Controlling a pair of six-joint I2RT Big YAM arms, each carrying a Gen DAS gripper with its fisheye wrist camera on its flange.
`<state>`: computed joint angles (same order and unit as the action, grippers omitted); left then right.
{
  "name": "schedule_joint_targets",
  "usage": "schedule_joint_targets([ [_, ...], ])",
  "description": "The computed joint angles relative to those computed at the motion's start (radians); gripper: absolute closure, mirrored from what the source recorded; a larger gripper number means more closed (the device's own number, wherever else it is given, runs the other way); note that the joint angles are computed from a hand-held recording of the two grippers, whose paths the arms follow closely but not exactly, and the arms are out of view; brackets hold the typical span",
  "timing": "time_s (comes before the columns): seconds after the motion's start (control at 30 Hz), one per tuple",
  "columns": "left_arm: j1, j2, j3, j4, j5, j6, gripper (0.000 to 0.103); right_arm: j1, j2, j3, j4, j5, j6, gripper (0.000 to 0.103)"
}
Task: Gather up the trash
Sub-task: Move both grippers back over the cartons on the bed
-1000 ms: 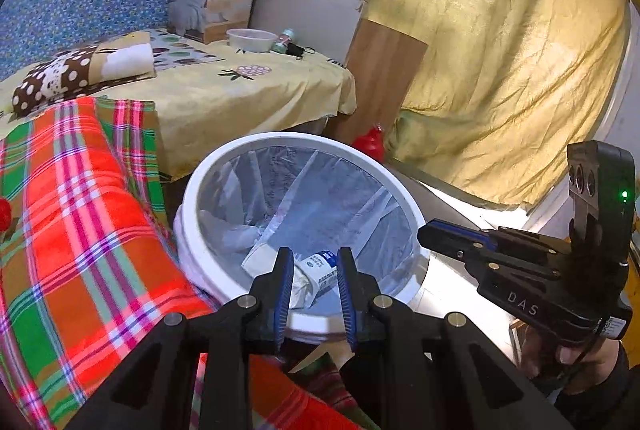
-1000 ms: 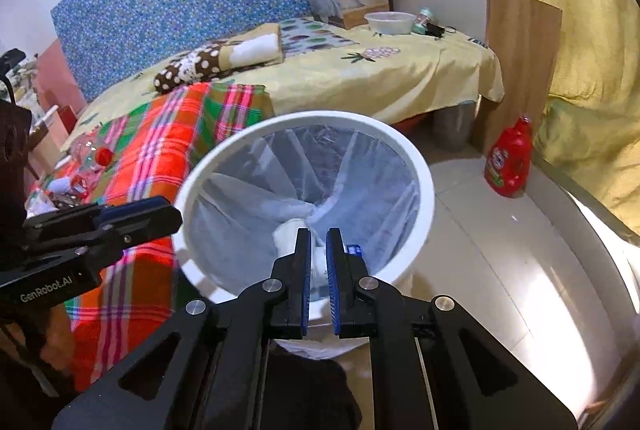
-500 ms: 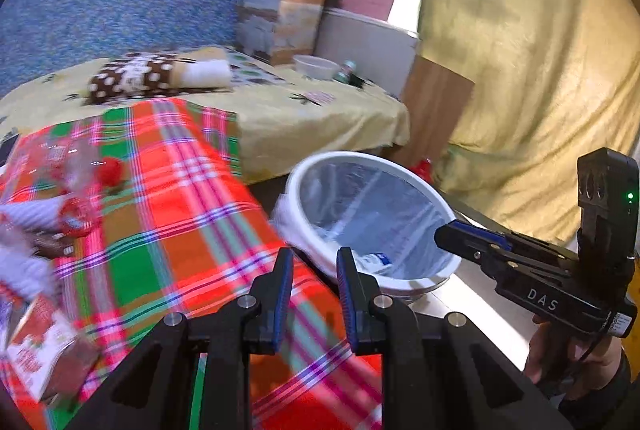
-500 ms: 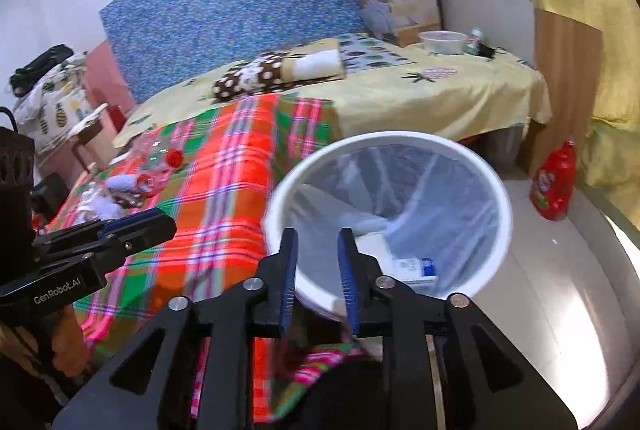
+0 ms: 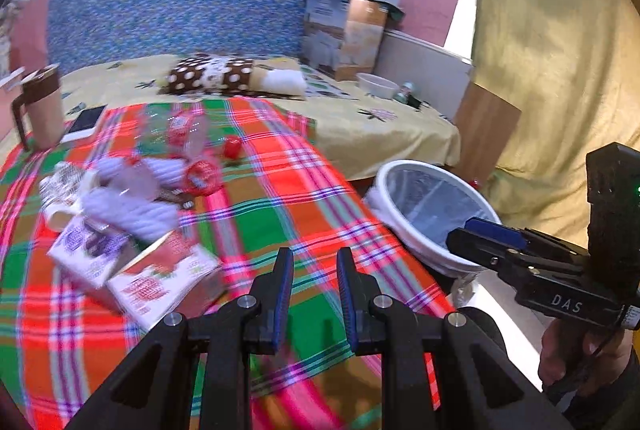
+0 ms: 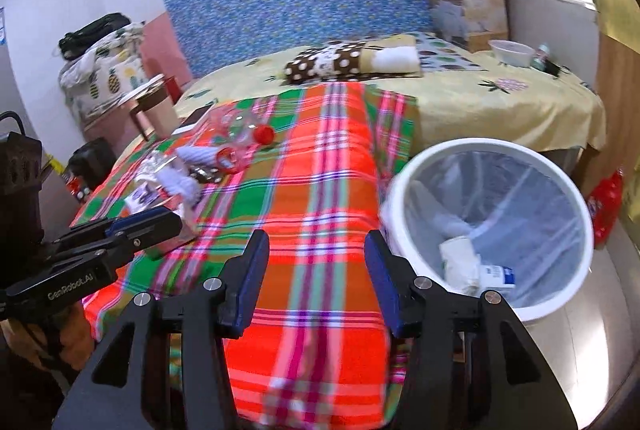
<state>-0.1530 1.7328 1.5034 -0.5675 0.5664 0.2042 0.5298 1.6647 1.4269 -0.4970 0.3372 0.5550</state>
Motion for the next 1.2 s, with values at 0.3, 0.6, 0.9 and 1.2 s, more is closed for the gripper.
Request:
schedule_joint_targets([
  [0.3,0.080,-0.015,-0.028,0.030,-0.044,-0.036,0.081,0.031,0.066,0.088,-0.011,-0.053,-0.045,0.051],
  [0.6,0.152,0.004,-0.021,0.036,-0.072,-0.066,0.081,0.068,0.167,0.219,-0.054,-0.114,-0.103,0.051],
  [0.9,0.213,0.007,-0.026,0.044,-0.076,-0.088,0.081,0.108,0.302,0.413,-0.172,-0.129,-0.162,0.052],
  [1.2,0.236,0.021,-0.016,0.025,-0.065,-0.084,0.081,0.116,0.399,0.559,-0.291,-0.084,-0.172,0.051],
])
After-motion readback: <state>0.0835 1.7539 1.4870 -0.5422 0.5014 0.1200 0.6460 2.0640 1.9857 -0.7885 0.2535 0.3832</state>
